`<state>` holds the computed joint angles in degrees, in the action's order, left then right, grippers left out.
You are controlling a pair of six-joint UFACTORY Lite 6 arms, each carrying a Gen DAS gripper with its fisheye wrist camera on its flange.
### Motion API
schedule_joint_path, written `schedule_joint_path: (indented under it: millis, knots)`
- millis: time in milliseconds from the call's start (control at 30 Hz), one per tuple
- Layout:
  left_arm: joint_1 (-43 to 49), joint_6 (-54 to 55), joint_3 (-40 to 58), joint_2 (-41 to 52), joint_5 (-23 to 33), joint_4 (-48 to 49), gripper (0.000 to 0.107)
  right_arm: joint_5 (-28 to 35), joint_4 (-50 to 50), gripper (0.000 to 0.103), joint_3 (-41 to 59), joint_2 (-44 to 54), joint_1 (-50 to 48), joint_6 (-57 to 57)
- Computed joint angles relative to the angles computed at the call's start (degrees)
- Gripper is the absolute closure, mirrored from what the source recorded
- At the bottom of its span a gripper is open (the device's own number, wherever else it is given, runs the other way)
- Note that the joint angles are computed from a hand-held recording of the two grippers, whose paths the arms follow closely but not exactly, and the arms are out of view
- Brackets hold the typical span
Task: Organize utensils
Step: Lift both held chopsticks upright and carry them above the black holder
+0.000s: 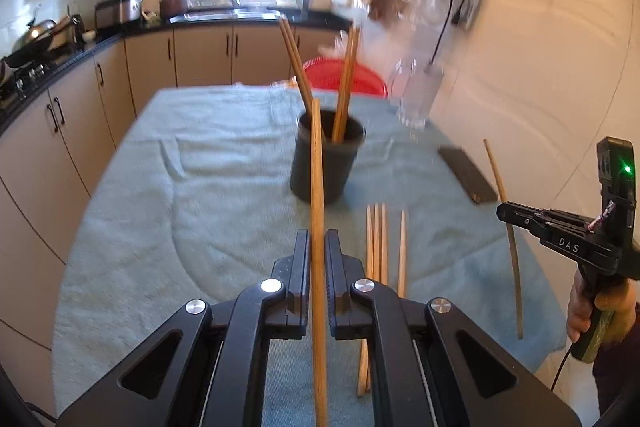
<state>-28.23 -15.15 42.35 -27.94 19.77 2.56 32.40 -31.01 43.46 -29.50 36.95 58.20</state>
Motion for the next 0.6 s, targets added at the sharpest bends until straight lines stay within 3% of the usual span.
schedule_joint_path:
  millis: [100, 233, 433, 600]
  knots:
    - [0.9, -0.4, 1.5, -1.0, -0.3, 0.5, 0.101, 2.5, -9.7, 0.096, 2.9, 0.3, 4.1, 9.5]
    - [1.3, -1.3, 4.7, -0.5, -0.8, 1.2, 0.101, 1.9, -14.7, 0.096, 6.5, 2.3, 5.3, 14.4]
    - [0.5, -12.0, 14.5, 5.8, -2.8, 12.0, 0.101, -4.0, -18.5, 0.096, 14.9, 10.0, 1.1, 17.8]
    - [1.7, -18.8, 26.4, 16.3, -4.9, 17.7, 0.101, -7.6, -22.2, 0.096, 25.7, 18.9, -1.8, 20.8]
